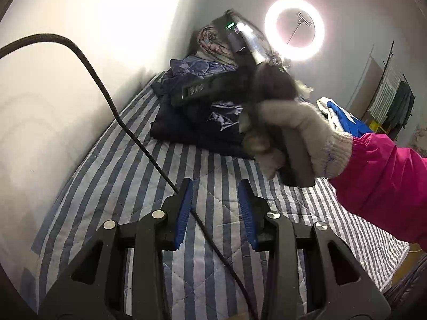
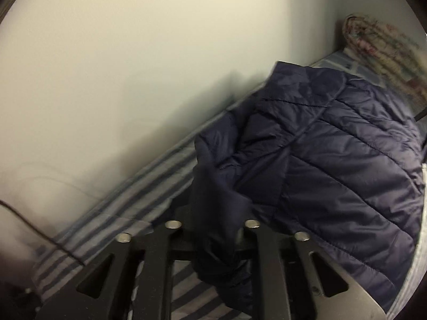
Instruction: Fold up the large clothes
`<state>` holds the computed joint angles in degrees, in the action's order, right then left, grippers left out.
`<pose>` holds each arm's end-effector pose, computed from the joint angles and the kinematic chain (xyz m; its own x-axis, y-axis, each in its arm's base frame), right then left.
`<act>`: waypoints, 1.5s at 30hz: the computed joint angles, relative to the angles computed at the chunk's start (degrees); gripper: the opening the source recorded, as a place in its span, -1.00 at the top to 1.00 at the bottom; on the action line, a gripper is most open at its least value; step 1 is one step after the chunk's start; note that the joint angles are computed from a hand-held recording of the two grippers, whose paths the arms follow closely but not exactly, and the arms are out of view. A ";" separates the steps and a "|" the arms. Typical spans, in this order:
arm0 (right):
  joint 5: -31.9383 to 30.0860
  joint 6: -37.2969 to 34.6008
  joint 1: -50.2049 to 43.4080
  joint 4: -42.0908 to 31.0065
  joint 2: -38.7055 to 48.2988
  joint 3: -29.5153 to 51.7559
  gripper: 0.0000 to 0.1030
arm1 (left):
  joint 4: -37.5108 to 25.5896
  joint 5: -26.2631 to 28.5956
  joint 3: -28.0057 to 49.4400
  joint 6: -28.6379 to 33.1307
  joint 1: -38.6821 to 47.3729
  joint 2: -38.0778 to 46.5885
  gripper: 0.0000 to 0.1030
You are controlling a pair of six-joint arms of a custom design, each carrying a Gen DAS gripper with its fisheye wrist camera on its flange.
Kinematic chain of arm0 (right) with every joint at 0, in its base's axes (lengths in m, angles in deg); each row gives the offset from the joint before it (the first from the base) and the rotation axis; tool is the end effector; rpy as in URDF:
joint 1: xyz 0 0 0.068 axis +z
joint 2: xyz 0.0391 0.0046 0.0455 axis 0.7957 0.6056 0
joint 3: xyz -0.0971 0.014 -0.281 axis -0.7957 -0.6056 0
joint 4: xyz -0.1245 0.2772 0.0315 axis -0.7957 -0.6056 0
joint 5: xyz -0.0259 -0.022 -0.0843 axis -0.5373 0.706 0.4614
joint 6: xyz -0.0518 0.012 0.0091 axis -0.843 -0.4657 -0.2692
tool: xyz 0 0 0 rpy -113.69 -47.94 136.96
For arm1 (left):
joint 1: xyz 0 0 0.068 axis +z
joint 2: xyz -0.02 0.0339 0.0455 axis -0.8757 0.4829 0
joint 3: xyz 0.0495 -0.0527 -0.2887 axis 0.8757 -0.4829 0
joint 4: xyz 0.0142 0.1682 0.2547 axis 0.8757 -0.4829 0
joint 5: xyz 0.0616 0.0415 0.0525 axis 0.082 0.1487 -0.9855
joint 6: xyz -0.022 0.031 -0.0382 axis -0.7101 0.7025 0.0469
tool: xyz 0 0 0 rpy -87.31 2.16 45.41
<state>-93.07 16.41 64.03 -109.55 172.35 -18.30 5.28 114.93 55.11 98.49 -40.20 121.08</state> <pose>0.3842 0.0897 0.2250 -0.7903 -0.2477 -0.5605 -0.4453 0.8605 0.2475 0.1422 0.0294 0.1662 -0.6411 0.0321 -0.7668 0.3580 0.8963 -0.2618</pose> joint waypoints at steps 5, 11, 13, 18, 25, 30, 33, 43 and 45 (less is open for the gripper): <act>-10.72 -1.40 -5.35 -1.78 -4.58 0.17 0.08 | 1.19 -1.77 0.96 -1.93 -2.39 0.31 0.30; -10.70 -4.45 -14.63 -4.80 -13.45 -4.21 0.08 | 9.14 -6.95 2.58 -6.60 -8.38 2.67 0.30; -11.49 -5.37 -19.30 -5.86 -14.18 -5.17 0.08 | 12.86 -9.74 3.45 -8.36 -11.11 3.25 0.30; -8.30 -7.61 -26.35 -6.57 -15.15 -8.86 0.08 | 24.60 -17.84 7.38 -11.95 -20.61 12.28 0.30; -8.18 -6.97 -32.45 -5.78 -12.26 -9.88 0.08 | 39.93 -29.98 14.67 -10.69 -27.60 35.49 0.30; -8.42 -8.82 -33.04 -7.43 -10.40 -8.91 -0.09 | 46.97 -38.73 18.46 -9.31 -25.89 52.87 0.29; -10.63 -8.85 -34.11 -7.84 -8.24 -8.22 -0.28 | 45.89 -35.34 19.13 -11.19 -23.08 53.74 0.29; -28.08 -5.39 -37.47 -15.93 6.20 -2.86 -0.31 | 42.41 -33.58 19.54 -10.39 -22.47 52.91 0.29; -28.24 -4.67 -36.60 -15.84 6.35 -2.87 -0.04 | 40.44 -33.56 20.76 -10.29 -22.52 53.04 0.29</act>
